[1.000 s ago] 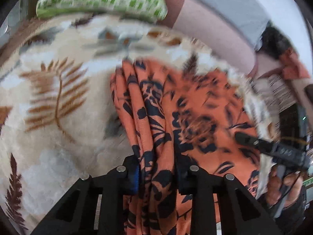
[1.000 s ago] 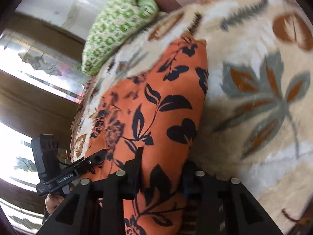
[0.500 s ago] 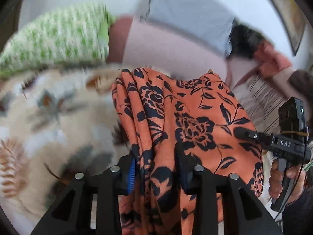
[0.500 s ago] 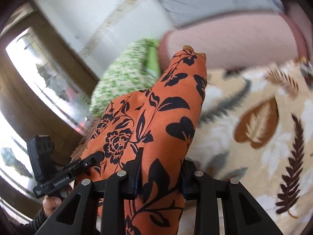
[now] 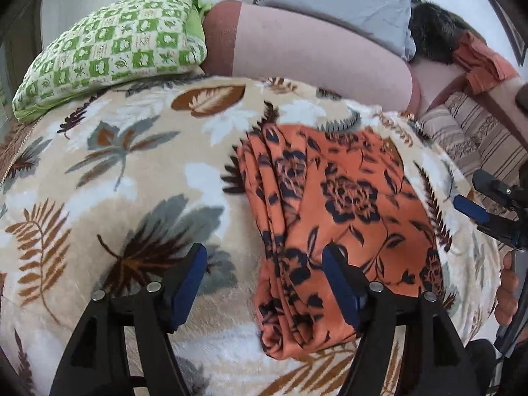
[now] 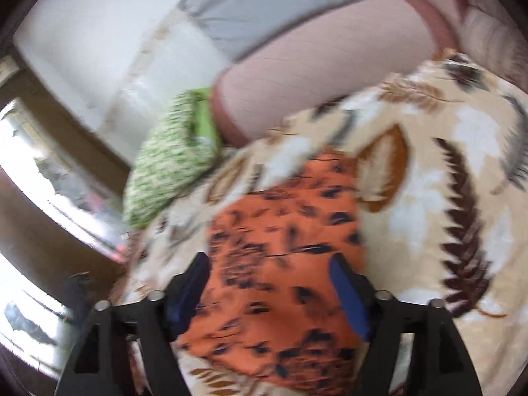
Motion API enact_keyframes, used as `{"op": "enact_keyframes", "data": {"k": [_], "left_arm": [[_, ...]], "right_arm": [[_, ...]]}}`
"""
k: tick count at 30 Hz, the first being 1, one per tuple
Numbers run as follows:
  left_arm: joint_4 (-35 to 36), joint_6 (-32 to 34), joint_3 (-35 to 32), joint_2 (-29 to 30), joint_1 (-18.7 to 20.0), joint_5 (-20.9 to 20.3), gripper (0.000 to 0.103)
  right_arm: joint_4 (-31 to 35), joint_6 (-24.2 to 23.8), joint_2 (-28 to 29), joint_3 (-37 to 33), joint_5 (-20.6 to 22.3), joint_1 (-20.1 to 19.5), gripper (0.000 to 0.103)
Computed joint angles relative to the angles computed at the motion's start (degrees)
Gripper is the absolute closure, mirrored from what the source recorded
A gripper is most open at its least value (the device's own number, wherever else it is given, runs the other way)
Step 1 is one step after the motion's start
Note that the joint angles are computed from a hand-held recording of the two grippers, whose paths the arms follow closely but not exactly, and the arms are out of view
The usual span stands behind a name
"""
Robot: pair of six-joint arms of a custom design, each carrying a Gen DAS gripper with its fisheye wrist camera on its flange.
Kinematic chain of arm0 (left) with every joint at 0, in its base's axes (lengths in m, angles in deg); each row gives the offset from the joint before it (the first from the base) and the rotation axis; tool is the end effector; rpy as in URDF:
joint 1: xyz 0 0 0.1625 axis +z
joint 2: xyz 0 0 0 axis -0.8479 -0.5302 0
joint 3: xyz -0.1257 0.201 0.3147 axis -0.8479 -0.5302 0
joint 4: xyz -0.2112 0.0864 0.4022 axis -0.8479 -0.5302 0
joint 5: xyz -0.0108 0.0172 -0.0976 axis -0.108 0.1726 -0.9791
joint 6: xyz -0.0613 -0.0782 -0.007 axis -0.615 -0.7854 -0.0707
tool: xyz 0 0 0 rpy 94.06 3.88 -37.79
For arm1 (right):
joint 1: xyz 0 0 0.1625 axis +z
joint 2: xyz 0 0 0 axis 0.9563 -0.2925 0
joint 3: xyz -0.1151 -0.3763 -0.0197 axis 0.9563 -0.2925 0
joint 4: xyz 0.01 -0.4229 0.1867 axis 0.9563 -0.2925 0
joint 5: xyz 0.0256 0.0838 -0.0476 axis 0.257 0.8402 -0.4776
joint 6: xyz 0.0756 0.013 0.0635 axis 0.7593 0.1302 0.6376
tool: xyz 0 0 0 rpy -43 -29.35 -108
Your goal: Fold small clothes
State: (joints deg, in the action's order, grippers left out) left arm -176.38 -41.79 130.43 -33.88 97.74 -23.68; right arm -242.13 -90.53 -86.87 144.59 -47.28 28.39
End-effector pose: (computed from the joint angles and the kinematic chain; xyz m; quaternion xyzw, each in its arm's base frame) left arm -0.2543 -0.4782 0.2597 0.1195 0.9126 -0.2731 0.2798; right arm 0.2329 -0.5153 0.2854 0.1001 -0.9533 0.2849 0.0079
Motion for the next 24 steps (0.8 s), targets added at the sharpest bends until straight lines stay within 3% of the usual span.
{"op": "enact_keyframes", "data": {"k": [2, 4, 5, 9, 13, 17, 19, 20, 22, 24], "left_arm": [[4.93, -3.38, -0.51, 0.69, 0.42, -1.13, 0.03], [8.95, -5.48, -1.15, 1.52, 1.07, -3.14, 0.03], [10.03, -5.95, -0.87, 1.19, 0.87, -3.44, 0.03], [10.25, -5.54, -0.1, 0.28, -0.46, -2.24, 0.03], [10.5, -5.77, -0.18, -0.32, -0.84, -1.94, 0.03], [11.65, -6.8, -0.25, -1.03, -1.24, -0.95, 0.03], [12.3, -7.65, -0.14, -1.72, -1.62, -0.92, 0.03], [12.71, -7.88, -0.09, -2.06, -1.9, -0.82, 0.03], [14.05, -8.35, 0.16, -2.9, -2.84, 0.11, 0.029], [15.95, -9.98, 0.22, -3.44, -4.0, 1.75, 0.026]], "right_arm": [[4.07, 2.57, 2.09, -0.78, -0.28, -0.8, 0.018], [9.91, 9.15, 4.03, -1.3, -2.09, -2.49, 0.018], [9.23, 11.46, 3.53, -0.07, -1.07, -3.42, 0.018], [7.27, 12.55, 2.54, -0.51, -2.13, -1.07, 0.018], [3.32, 8.17, 5.87, -5.09, -3.24, 1.88, 0.018], [2.64, 7.7, 10.4, -9.33, -4.13, 0.81, 0.015], [6.99, 10.01, 13.57, -11.6, -8.51, -0.76, 0.015], [7.06, 10.95, 13.93, -11.36, -8.49, -1.45, 0.014], [3.68, 9.94, 12.37, -9.49, -8.92, -0.35, 0.015], [4.93, 9.9, 9.9, -8.44, -9.69, 1.61, 0.015]]}}
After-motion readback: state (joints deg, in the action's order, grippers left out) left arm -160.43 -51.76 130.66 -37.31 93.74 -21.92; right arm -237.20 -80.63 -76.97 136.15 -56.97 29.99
